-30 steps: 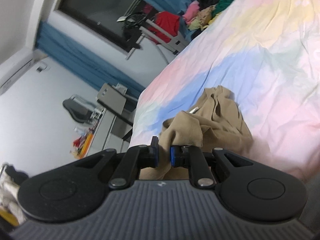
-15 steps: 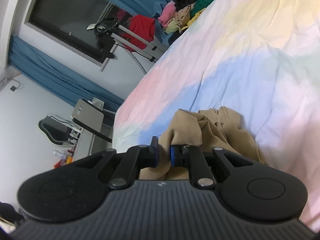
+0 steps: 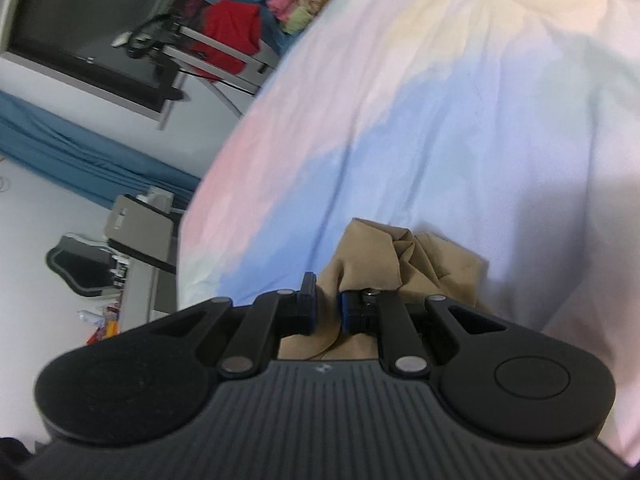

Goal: Fold clothes
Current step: 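Open both grippers and release the shirt onto the bed, then move both open grippers to the edge of the printed shirt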

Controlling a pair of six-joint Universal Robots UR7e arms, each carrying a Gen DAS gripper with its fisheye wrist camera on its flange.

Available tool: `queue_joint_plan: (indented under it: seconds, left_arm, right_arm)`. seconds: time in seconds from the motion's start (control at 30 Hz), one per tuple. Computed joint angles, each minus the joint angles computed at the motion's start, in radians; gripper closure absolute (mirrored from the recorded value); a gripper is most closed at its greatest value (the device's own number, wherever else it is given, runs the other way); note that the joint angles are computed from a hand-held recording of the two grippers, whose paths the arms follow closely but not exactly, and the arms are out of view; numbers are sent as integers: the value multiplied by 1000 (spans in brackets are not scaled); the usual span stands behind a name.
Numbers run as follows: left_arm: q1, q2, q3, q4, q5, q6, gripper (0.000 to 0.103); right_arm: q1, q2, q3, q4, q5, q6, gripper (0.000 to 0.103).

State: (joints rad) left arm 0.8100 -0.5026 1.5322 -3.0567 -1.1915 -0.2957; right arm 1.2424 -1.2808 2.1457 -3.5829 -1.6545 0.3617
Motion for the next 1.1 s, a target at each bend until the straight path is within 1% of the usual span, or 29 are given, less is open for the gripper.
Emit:
queue_joint_plan:
  seconds: [0.13,0.23,0.27,0.3,0.33,0.37,0.4,0.43,0.47,0.53,0.6,0.63,0.67,0.7,0.73,0.77,0.8,0.83,0.9,0.97,1.07,1.1]
  left_arm:
    - [13,12,-16,19,-7,4,93]
    - [13,9,-10,13,-8,23,93]
    - [9,6,-4,8,-11,43,91]
    - [4,3,1,4,-14,65,81]
    - [0,0,7,1,-17,86,65]
    - [-4,-3,12,-3,-21,107,56]
    - [-8,-6,17,-6,-24,129,43]
    - [-22,-7,30,-27,-4,173,37]
    - [-36,-8,43,-48,17,220,35]
    - [-56,-17,76,-84,36,293,26]
    - [-64,-26,95,-81,26,318,25]
    - [-68,-29,102,-75,31,325,25]
    - [-72,-33,109,-68,36,333,25]
    - [-76,-36,116,-62,42,340,25]
    - [-79,-36,121,-61,53,352,25]
    - [-81,-34,123,-61,60,364,25]
    - [-81,-32,123,-59,67,374,25]
    - [-80,-27,118,-49,77,374,25]
    - [-70,-20,102,-22,77,367,25]
    - [-63,-12,88,-3,76,366,25]
    - [-54,-2,73,13,78,376,25]
    - [-52,1,68,19,78,379,25]
  right_arm:
    - [-10,8,-11,26,6,-12,88]
    - [-16,-10,-3,45,38,-30,83]
    - [-19,-18,1,52,56,-46,75]
    - [-21,-27,10,46,82,-64,59]
    - [-24,-35,20,37,112,-82,48]
    - [-30,-41,31,22,152,-91,24]
    - [-32,-48,42,8,187,-103,12]
    - [-32,-56,52,-4,218,-117,12]
    - [-21,-61,61,-22,215,-146,13]
    - [11,-69,77,-63,178,-216,13]
    - [40,-65,92,-116,132,-294,13]
    - [54,-66,93,-115,104,-339,13]
    - [68,-68,93,-106,75,-386,23]
    - [79,-69,91,-91,46,-421,38]
    - [90,-63,81,-67,3,-445,42]
    - [101,-54,68,-42,-46,-467,51]
    - [108,-41,52,-21,-84,-485,63]
    - [111,-25,34,0,-115,-497,66]
    - [118,14,-8,28,-171,-520,66]
    - [125,57,-48,25,-211,-549,67]
    - [131,103,-78,1,-250,-599,68]
    - [128,106,-72,-13,-252,-615,69]
